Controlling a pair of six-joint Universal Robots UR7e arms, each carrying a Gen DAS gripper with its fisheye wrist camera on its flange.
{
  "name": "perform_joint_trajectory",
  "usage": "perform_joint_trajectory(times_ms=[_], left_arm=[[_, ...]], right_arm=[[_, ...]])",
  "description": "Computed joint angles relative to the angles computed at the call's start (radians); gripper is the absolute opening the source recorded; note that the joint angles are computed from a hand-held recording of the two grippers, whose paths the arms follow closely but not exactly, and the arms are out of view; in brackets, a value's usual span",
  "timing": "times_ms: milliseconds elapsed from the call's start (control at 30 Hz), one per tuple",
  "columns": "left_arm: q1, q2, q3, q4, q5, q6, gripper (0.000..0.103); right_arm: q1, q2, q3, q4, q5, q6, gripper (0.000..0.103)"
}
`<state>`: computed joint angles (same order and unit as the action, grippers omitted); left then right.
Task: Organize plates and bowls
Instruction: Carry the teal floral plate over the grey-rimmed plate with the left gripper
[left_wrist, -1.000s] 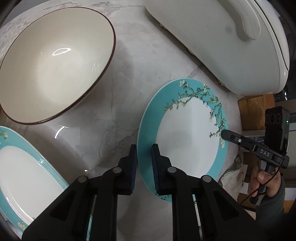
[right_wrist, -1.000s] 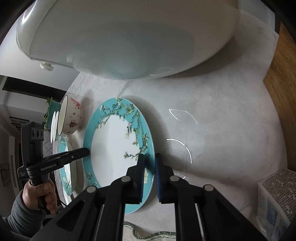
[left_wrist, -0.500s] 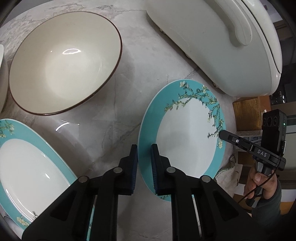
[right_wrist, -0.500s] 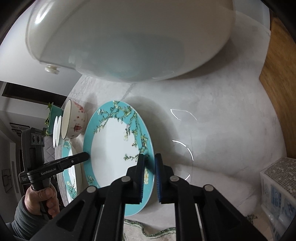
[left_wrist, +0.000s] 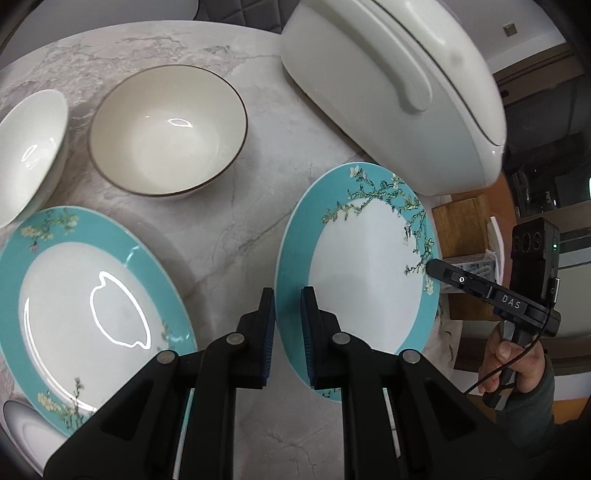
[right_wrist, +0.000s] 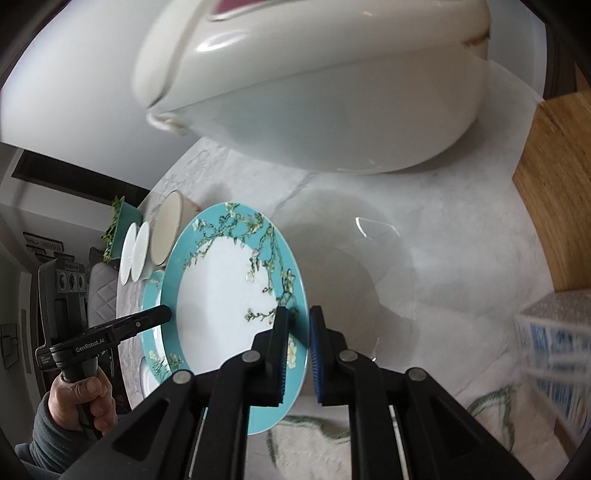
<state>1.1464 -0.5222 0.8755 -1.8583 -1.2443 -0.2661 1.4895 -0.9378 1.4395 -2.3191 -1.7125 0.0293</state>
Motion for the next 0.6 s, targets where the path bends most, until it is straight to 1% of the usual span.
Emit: perform_joint_trajectory(times_ms=[200, 300, 433, 600], left_arm=[[-0.009, -0.147, 0.174, -0.06, 0.012, -0.027, 0.011], [-0.012, -0.249, 0.289, -0.091, 0.024, -0.051, 0.011], [-0.013, -0.377, 0.423, -0.117, 0.047, -0.086, 0.011], [-0.006, -0.542, 0.572, -0.141, 0.082, -0.133, 0.011]], right_arm=[[0.049, -0.014, 0.023, 0.007, 0.004, 0.001, 0.013], [0.077, -0.01, 0.03, 0.012, 0.012, 0.003, 0.013], [0.124, 0.011, 0.037, 0.017, 0.025, 0.008, 0.013], [0.178, 0.066, 0.009, 0.044, 0.048, 0.003, 0.013]])
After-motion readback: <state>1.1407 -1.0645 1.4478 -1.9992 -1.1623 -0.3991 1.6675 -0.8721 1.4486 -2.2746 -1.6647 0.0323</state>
